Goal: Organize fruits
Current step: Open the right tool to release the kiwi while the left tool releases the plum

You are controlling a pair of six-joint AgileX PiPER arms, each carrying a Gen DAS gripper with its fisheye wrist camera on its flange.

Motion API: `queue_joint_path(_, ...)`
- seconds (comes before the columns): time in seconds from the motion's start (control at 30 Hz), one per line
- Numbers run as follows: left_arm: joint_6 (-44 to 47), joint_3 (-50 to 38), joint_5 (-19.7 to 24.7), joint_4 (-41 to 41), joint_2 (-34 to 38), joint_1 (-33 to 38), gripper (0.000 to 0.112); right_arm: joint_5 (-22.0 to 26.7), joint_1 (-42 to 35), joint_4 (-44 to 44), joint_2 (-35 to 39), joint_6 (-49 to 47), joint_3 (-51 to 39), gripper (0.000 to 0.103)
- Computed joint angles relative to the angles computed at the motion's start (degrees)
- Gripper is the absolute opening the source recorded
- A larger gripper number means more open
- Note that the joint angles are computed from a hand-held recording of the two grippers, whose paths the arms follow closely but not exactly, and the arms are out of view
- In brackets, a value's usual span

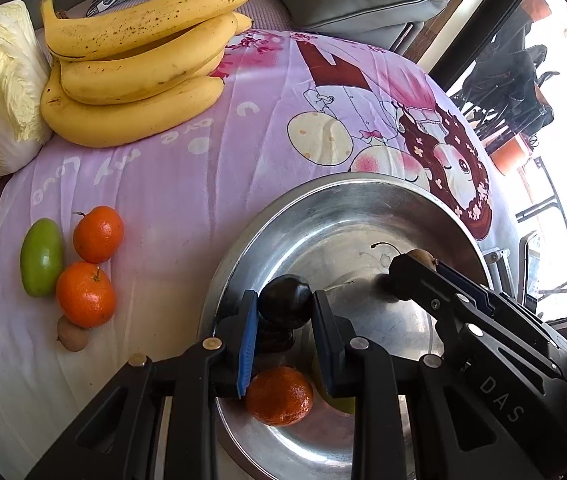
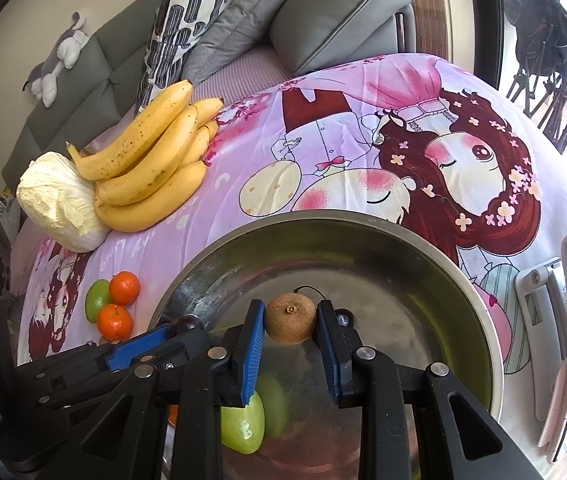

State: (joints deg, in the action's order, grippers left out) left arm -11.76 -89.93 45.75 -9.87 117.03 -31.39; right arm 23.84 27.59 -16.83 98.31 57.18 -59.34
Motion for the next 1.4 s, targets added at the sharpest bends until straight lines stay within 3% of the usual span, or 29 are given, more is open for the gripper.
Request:
queue_joint_path(0.8,3.5,3.0,-0.8,-6.6,-3.4,3.0,0.035,3.8,1.9,-2.1,-1.1,2.2,-2.2,0.031)
queue_joint_path(1.0,0.9,4.9,-1.0,-2.9,-5.5,3.9,0.036,4.9,2.8,-1.7,-0.8,2.3,-2.5,0.031)
queue_joint_path(1.3,-2.4,7.2,-0.5,2.2,-6.4,6.5,0.045,6.3,4.9,-1.5,0.3,2.8,-2.8,0.046)
queue_joint_path(1.4,-3.4,8.2,-0.5,3.6,-7.0,7.1,0.054,7.2,5.7,-2.2,0.6,3.6,-3.1,0.059)
